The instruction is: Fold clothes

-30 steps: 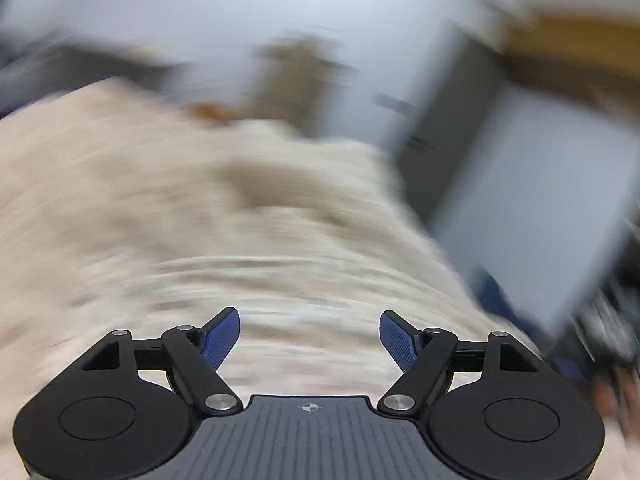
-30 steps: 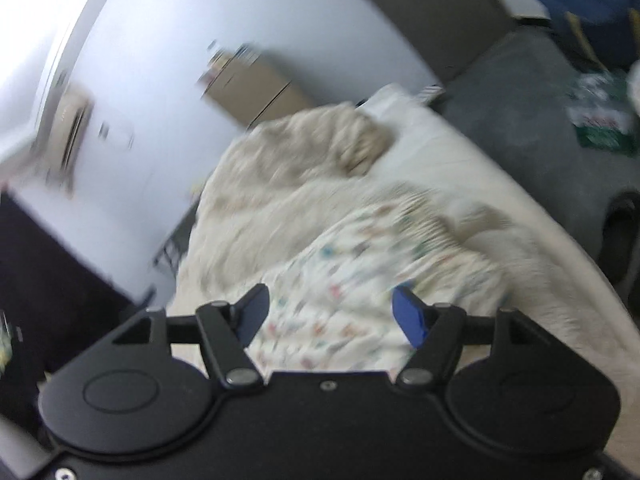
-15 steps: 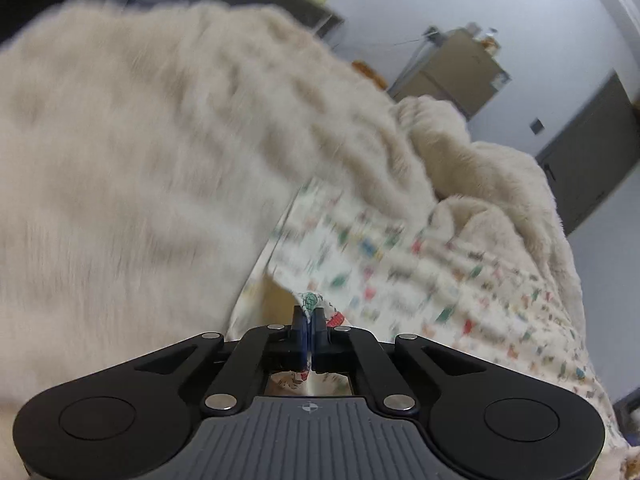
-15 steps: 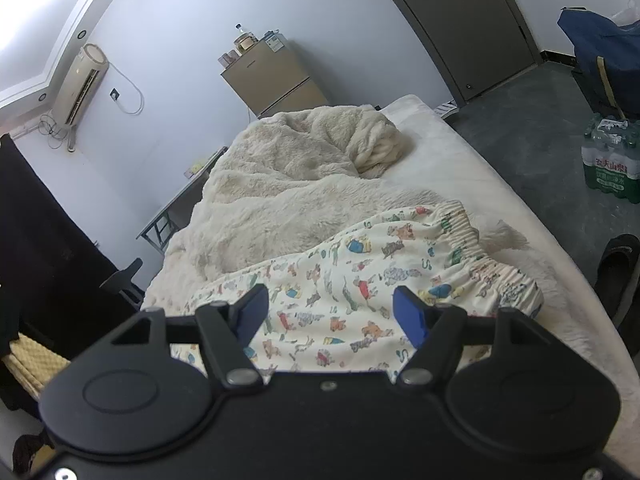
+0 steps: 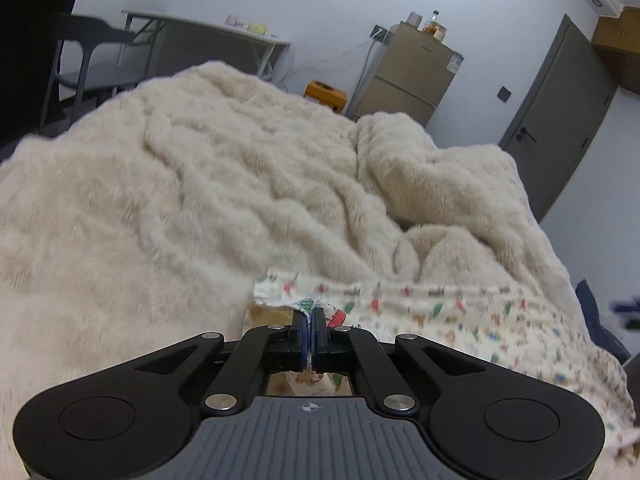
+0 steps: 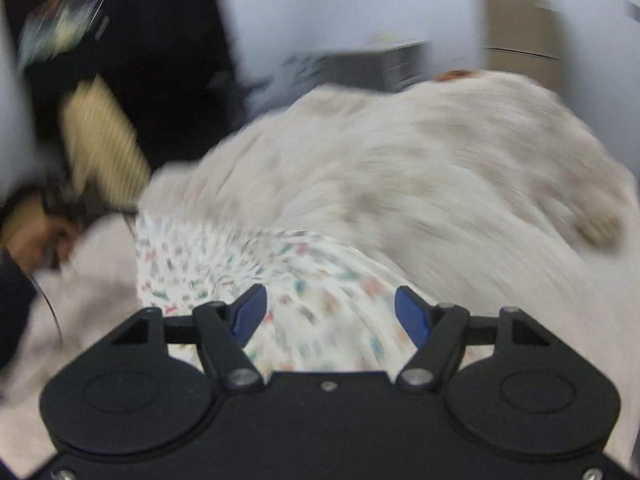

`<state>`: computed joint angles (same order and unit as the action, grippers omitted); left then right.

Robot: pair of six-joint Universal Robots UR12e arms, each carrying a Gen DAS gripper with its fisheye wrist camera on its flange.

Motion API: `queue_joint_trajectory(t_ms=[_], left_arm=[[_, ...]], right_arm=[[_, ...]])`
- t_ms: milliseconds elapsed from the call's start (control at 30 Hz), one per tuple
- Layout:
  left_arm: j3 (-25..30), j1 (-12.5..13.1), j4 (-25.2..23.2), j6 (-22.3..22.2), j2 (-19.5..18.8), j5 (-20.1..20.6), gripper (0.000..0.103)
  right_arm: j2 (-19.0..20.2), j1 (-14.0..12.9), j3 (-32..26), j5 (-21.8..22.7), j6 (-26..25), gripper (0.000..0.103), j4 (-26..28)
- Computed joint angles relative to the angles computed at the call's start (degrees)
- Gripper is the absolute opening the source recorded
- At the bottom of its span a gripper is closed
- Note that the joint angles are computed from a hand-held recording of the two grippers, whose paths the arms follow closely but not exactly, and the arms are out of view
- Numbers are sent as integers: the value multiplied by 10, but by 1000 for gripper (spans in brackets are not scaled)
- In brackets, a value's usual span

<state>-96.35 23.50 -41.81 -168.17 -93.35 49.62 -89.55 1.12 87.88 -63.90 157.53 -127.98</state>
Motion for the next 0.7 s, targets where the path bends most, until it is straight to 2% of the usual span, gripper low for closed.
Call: queue_joint_trajectory(t_ms=[33,100,200,233,300,433,500,533,567,600,700], left_arm=[[-9,4,-6,7,3,2,0],[-19,11,-16,16,7,2,0],[-33,21,-24,19,8,-2,0],[-37,23,-25,18,7,-3,0],[-42,24,-27,21,6,-6,0],[-49,26,-27,28,6,-16,0],[-52,29,-22,27,7,-24,0],[-54,30,-18,25,7,-28,0],[-55,31,-12,22,7,-31,0],[-55,32,-7,19,7,-36,0],[-54,36,14,6,6,-60,0]], right_arm=[[32,25,-32,-34,-26,35,12],[65,49,-66,-55,-52,35,28],[111,72,-118,-50,-89,35,77],[126,85,-134,-68,-104,35,87],[142,98,-152,-95,-123,35,102],[169,129,-172,-176,-169,35,108],[176,134,-178,-185,-176,35,109],[182,135,-187,-183,-177,26,124],[185,135,-191,-186,-170,5,129],[186,134,-193,-183,-169,1,134],[183,127,-192,-156,-177,0,126]])
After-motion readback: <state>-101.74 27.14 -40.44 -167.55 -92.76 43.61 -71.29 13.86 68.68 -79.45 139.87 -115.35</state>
